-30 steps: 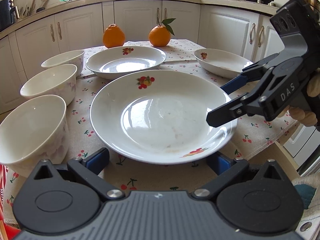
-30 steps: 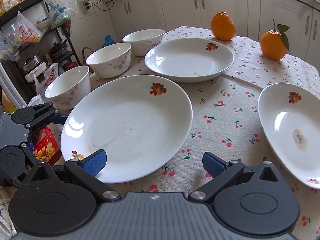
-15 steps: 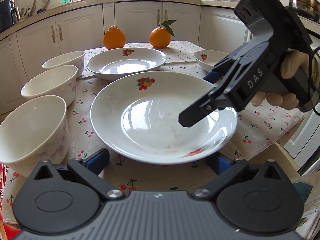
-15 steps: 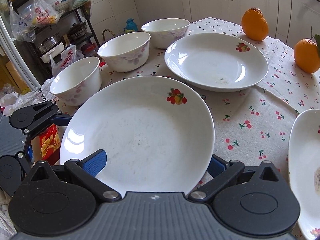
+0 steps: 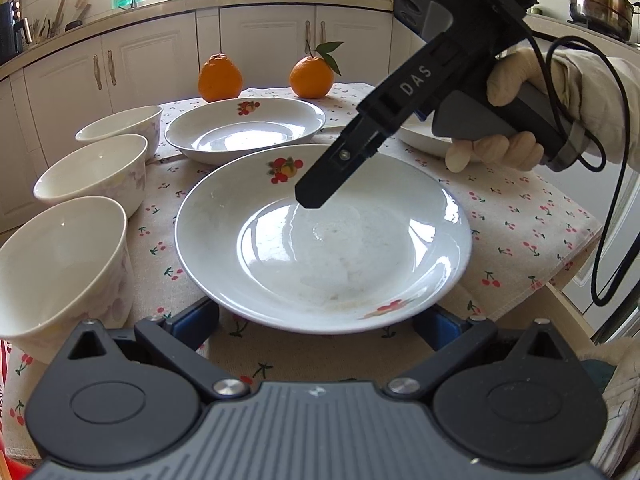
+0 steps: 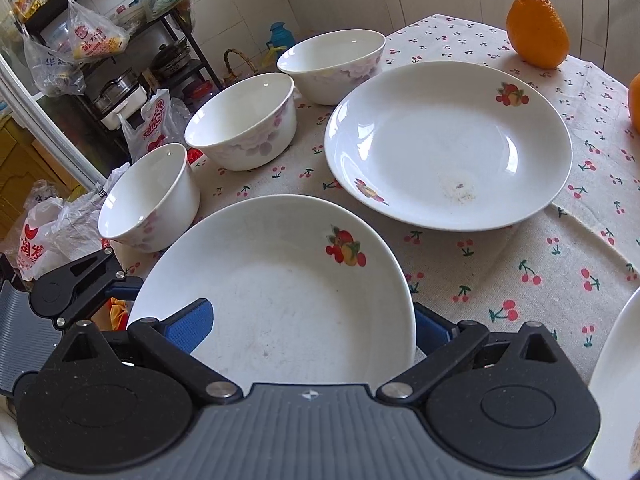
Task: Organize plates and bowls
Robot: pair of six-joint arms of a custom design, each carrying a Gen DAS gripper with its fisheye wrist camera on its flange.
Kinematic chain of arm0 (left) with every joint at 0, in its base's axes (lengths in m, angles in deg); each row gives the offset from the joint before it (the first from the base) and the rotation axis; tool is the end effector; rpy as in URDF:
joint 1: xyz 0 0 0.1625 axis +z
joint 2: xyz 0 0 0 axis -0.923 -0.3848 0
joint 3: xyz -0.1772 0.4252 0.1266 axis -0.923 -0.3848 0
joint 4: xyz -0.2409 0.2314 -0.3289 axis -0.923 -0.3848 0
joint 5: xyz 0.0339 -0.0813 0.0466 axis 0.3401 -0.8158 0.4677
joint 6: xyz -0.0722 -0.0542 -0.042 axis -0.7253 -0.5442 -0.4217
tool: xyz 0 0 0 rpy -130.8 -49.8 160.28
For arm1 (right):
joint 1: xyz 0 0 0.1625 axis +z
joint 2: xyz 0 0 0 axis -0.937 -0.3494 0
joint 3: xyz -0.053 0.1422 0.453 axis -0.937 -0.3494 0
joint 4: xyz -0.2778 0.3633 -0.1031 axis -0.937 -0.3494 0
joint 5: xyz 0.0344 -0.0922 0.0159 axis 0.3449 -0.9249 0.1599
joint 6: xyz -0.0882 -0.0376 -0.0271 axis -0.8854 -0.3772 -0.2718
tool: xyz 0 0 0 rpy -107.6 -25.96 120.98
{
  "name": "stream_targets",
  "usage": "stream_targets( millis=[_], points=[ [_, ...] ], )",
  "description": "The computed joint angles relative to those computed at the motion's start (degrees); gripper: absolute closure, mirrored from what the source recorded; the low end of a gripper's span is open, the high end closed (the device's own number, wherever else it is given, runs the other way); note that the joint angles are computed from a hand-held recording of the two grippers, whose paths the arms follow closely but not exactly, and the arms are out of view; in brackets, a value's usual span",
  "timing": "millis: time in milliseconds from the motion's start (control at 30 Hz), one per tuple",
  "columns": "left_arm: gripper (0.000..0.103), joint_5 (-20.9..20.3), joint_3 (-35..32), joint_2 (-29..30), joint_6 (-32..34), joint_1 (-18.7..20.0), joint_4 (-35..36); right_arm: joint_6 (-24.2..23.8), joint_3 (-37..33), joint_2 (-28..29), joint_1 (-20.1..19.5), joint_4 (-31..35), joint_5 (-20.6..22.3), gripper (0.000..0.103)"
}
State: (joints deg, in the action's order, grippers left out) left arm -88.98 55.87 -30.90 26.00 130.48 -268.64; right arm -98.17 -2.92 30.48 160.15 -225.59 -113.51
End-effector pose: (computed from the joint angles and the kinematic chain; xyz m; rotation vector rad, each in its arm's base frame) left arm -0.1090 -0.6181 0.0682 0.9594 2.3325 -0.8076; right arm 0.1288 -0.8131 0.0998 1.1278 -2.7357 0.1384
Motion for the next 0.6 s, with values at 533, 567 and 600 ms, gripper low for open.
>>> stream_targets(
  millis=[533, 567, 600],
  points=[
    [0.0, 0.7, 0.54, 0.21, 2.08, -0.65, -1.41, 2.95, -4.35, 1.06, -0.17, 8.79, 2.01, 0.0],
    [0.0, 0.67, 0.58, 0.17, 2.05, -0.64, -1.4, 2.94, -4.39, 1.1, -0.15, 8.87, 1.98, 0.0],
    [0.0, 0.72, 0.6, 0.12, 2.05, -0.67, -1.29, 2.91, -4.44, 1.12, -0.1, 8.98, 1.87, 0.0]
  ],
)
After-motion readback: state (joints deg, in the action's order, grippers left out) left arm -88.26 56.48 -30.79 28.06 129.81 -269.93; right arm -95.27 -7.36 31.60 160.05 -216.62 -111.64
